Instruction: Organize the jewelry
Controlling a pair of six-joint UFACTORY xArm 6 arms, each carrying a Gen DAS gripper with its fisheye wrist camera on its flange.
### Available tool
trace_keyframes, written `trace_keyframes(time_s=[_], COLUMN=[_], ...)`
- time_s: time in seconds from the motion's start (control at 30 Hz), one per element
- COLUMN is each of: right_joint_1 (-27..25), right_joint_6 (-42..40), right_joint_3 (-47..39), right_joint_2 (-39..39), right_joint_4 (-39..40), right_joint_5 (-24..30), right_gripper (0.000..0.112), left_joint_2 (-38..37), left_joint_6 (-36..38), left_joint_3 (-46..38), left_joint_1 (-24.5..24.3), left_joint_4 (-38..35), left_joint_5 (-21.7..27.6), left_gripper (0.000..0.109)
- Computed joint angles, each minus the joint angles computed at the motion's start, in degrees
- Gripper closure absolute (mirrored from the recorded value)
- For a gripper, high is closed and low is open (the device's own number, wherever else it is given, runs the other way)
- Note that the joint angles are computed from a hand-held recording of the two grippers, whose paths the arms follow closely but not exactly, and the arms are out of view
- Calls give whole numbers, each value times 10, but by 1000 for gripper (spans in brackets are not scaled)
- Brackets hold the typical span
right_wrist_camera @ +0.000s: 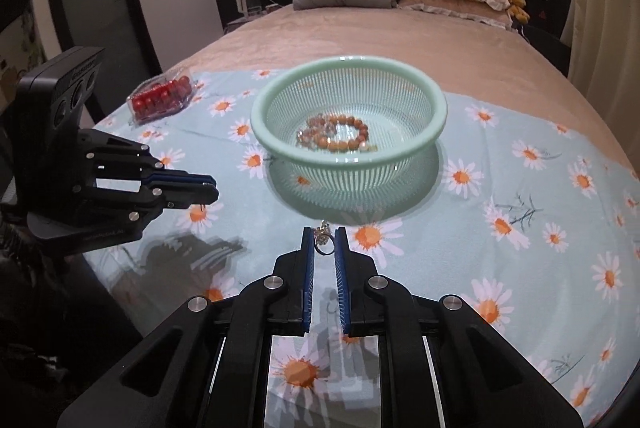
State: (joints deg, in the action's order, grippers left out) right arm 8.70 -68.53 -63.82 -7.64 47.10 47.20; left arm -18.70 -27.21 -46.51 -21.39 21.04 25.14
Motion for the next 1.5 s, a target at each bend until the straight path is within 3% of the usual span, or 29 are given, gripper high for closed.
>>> trace_keyframes(time_s=[0.3, 0.8, 0.87, 0.93, 0.97, 1.0, 1.03, 1.1, 1.17, 1.33, 1.37, 1.5], right_joint_1=[9, 63, 64, 63, 65, 65, 62, 58, 55, 50, 49, 39], right_joint_6=[7, 71, 89, 102, 110, 120, 126, 126, 113, 70, 59, 39], right_joint_3=[-118, -309, -325, -338, -337, -339, -343, -332, -309, -213, -189, -110], right_joint_2=[60, 259, 282, 300, 303, 306, 309, 297, 274, 172, 148, 61], right_joint_4=[12, -42, -50, -57, -65, -71, -70, -55, -37, -4, 3, 6], right_joint_5=[-6, -3, -3, 2, -8, -16, -16, -28, -48, -89, -98, -111], right_gripper=[103, 102, 101, 101, 99, 92, 87, 61, 50, 34, 28, 25], left_joint_2=[39, 197, 213, 219, 218, 212, 204, 186, 165, 94, 78, 14], left_joint_6=[50, 217, 221, 181, 158, 150, 133, 74, 25, -123, -146, -243], left_joint_3=[-103, -199, -205, -205, -202, -194, -186, -174, -164, -143, -135, -104], left_joint_1=[45, 96, 101, 106, 107, 108, 110, 114, 116, 99, 94, 49], left_joint_4=[4, -157, -160, -118, -93, -87, -72, -17, 27, 162, 181, 255], left_joint_5=[8, -26, -23, -22, -24, -32, -41, -53, -59, -17, -8, 74], left_gripper=[103, 103, 103, 102, 99, 84, 55, 33, 30, 11, 11, 11])
